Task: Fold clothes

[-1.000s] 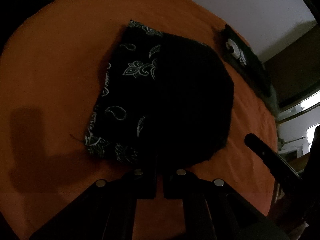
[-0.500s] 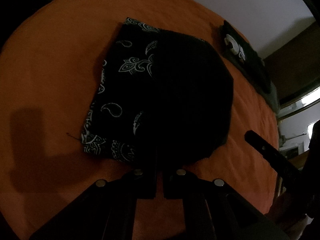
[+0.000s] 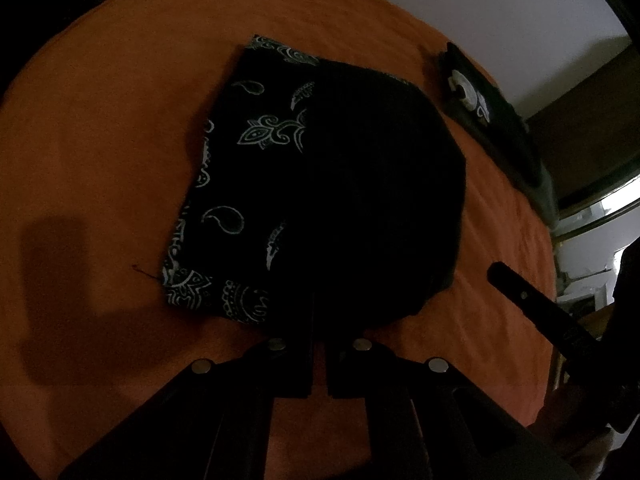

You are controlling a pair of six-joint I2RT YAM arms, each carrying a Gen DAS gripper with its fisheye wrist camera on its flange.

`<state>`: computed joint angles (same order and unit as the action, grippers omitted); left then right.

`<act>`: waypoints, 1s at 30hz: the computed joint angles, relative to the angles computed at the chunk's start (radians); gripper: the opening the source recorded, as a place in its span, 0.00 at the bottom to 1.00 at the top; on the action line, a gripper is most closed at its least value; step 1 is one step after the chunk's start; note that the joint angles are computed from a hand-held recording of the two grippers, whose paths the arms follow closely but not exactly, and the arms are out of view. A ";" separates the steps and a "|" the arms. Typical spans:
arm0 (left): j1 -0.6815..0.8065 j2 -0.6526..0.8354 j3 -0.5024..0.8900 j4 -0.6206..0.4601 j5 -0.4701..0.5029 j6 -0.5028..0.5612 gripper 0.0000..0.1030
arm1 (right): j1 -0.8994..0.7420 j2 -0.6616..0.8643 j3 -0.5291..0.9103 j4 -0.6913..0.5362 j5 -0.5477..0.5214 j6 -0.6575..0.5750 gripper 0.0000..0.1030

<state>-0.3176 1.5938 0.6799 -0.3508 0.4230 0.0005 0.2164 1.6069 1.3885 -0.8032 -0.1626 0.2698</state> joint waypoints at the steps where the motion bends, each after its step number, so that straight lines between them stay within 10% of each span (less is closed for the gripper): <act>1: 0.001 0.002 0.000 0.000 0.002 -0.001 0.04 | -0.002 0.002 0.001 -0.001 -0.001 0.000 0.03; 30: 0.011 0.020 0.019 -0.030 0.018 0.020 0.04 | -0.024 0.014 -0.003 -0.017 -0.005 0.010 0.03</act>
<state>-0.3065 1.6135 0.6988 -0.3808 0.4409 0.0206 0.1923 1.6210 1.3854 -0.8200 -0.1676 0.2802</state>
